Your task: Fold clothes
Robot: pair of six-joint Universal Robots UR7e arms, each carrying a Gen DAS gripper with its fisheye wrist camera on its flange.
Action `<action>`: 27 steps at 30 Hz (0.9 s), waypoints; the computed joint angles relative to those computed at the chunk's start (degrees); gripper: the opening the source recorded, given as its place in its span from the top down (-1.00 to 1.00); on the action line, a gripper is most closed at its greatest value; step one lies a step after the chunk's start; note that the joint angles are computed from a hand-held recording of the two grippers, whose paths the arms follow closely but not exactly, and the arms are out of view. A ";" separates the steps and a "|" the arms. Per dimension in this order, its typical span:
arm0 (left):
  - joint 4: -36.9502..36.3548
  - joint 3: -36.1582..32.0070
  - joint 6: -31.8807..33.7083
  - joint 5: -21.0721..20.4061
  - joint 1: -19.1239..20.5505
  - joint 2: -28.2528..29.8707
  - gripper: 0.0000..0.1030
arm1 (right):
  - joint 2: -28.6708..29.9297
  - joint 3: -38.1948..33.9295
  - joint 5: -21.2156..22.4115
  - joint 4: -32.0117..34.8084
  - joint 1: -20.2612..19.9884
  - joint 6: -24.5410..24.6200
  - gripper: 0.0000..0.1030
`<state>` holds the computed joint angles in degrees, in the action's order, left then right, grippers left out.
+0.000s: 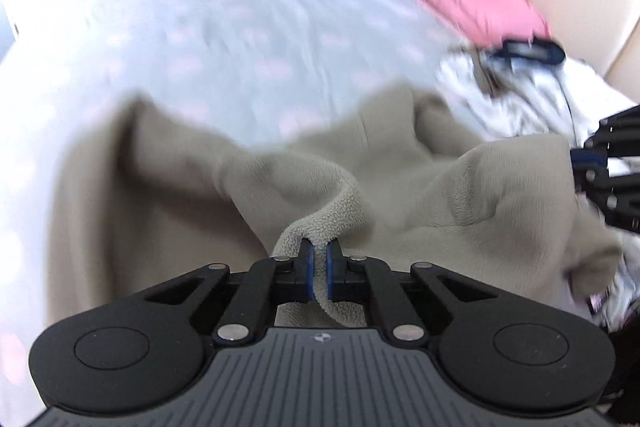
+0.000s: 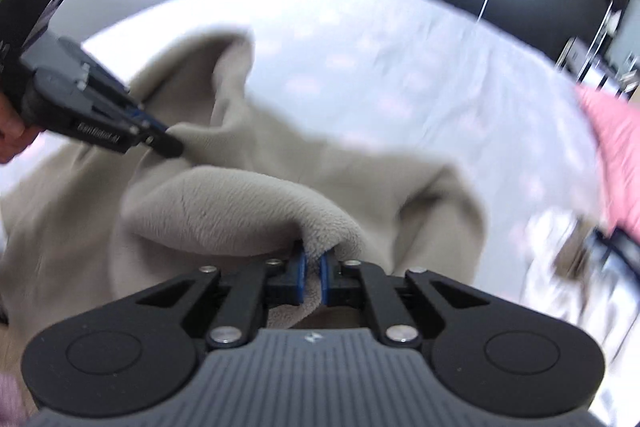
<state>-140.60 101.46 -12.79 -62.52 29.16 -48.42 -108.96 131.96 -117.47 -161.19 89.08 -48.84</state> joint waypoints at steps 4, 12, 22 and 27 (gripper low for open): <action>-2.45 -8.11 4.52 2.90 2.21 4.20 0.92 | 8.78 -7.62 -1.83 -8.51 2.91 -2.31 0.86; -4.56 -28.86 10.02 7.09 8.55 18.54 0.93 | 28.92 -26.48 -3.40 -21.84 3.30 -6.69 0.86; -5.20 -42.11 7.87 10.32 15.33 28.93 0.71 | 48.46 -46.45 -5.01 -23.55 -1.27 -3.55 0.37; -4.67 -36.88 8.81 12.88 14.85 25.21 0.55 | 49.39 -47.70 -6.31 -25.06 -2.41 -1.36 0.15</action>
<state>-145.27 64.58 -3.98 -49.64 44.00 -23.22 -59.57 84.27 -123.78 -186.24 86.67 -50.20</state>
